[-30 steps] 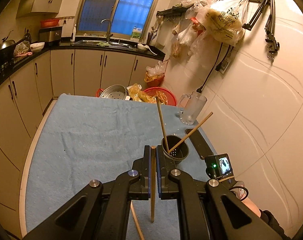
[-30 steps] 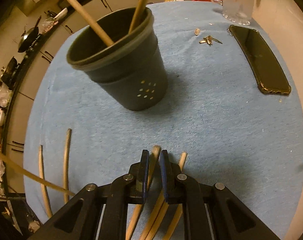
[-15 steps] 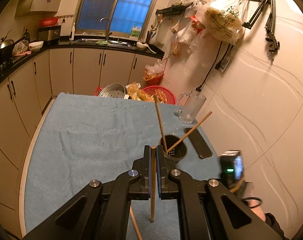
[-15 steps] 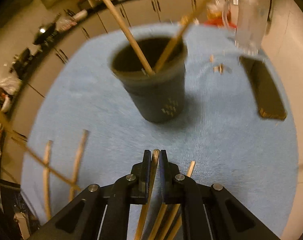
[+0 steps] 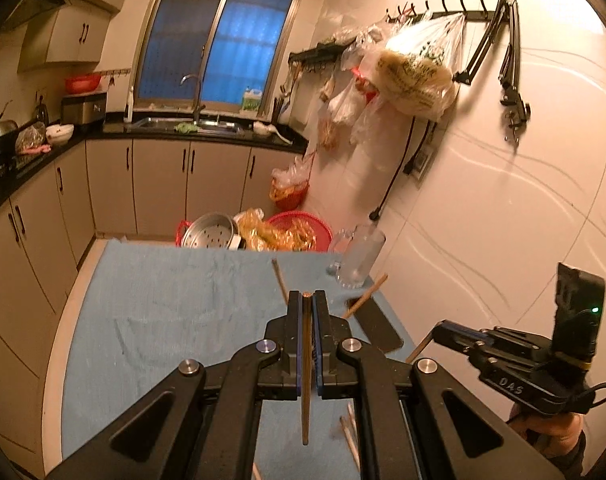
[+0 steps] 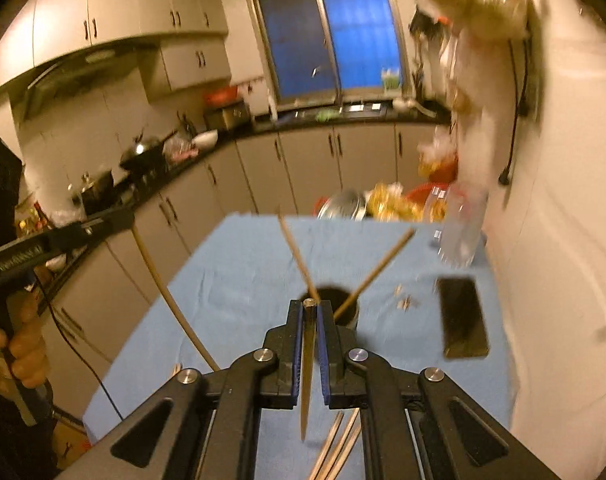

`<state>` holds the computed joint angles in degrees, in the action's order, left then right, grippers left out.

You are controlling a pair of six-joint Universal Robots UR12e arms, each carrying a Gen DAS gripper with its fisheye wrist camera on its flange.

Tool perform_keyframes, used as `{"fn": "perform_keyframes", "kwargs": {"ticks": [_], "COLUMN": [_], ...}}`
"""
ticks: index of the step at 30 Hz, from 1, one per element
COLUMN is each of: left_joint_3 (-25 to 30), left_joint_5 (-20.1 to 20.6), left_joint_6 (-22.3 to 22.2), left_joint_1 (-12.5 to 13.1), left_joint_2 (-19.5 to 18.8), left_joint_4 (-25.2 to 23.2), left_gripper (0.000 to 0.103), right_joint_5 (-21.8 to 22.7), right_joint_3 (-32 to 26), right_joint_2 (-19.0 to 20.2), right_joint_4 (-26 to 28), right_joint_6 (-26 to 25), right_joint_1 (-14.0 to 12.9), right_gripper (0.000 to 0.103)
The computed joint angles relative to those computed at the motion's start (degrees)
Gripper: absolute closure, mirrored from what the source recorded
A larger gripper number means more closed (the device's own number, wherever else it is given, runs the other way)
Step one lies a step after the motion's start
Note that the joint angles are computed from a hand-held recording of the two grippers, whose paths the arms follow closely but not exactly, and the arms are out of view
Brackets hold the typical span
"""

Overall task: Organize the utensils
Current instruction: 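Raise the left tool's chopstick above the holder while the right tool carries its chopstick there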

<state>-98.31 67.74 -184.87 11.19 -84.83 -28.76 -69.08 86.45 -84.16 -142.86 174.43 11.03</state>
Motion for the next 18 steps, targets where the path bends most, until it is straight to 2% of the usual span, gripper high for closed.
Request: {"fn": "perform_keyframes", "kwargs": {"ticks": [4, 11, 18], "left_joint_3": [1.90, 5.34, 6.83], "left_joint_5": [1.10, 3.16, 3.03], "left_joint_6": [-1.19, -5.06, -7.33], "left_joint_1": [-0.58, -1.25, -2.05], "left_joint_2": [-1.29, -4.42, -7.35], "left_joint_4": [1.86, 4.93, 6.56], "left_gripper": [0.098, 0.098, 0.098], "right_joint_5": [-1.19, -3.48, -3.88], "right_joint_3": [-2.46, -8.72, -11.32], "right_joint_2": [0.62, 2.61, 4.29], "right_joint_4": [-2.54, -2.29, -2.74], "right_joint_6": [1.50, 2.55, 3.53], "right_joint_1": [0.12, 0.66, 0.71], "right_gripper": [0.095, 0.095, 0.095]}}
